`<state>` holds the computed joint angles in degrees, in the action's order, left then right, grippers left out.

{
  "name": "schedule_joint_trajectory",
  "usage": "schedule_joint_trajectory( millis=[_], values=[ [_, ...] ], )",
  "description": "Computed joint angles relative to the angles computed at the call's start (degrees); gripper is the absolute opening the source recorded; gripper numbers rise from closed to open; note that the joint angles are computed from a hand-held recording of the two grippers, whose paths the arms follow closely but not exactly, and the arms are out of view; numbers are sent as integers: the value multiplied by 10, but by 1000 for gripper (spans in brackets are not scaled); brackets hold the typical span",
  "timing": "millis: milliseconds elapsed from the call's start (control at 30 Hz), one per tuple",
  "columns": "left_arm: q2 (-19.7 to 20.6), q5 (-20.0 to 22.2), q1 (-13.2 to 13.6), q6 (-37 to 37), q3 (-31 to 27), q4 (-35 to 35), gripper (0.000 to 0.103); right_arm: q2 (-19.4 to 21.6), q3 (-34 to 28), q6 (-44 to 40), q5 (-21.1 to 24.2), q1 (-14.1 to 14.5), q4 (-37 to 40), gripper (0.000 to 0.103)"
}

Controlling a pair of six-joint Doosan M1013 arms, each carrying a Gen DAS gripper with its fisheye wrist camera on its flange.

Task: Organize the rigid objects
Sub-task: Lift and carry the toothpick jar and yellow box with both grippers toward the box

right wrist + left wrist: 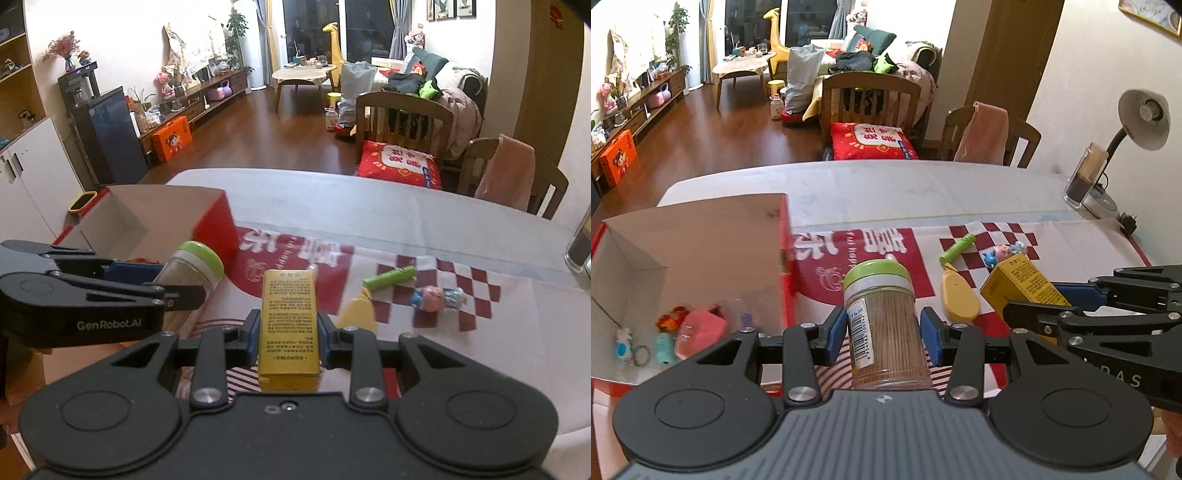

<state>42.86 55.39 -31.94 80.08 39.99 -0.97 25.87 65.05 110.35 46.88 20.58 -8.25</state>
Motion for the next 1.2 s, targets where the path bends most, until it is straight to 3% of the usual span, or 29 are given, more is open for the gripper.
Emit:
schedule_joint_trajectory(
  millis=[600, 867, 1200],
  values=[
    [-29, -29, 74, 32, 38, -11, 43, 99, -157, 12, 59, 52, -31, 29],
    [-5, -9, 102, 37, 9, 0, 43, 153, -239, -1, 103, 63, -25, 29],
    [60, 42, 119, 70, -80, 20, 43, 233, -358, -32, 173, 69, -33, 29]
  ],
)
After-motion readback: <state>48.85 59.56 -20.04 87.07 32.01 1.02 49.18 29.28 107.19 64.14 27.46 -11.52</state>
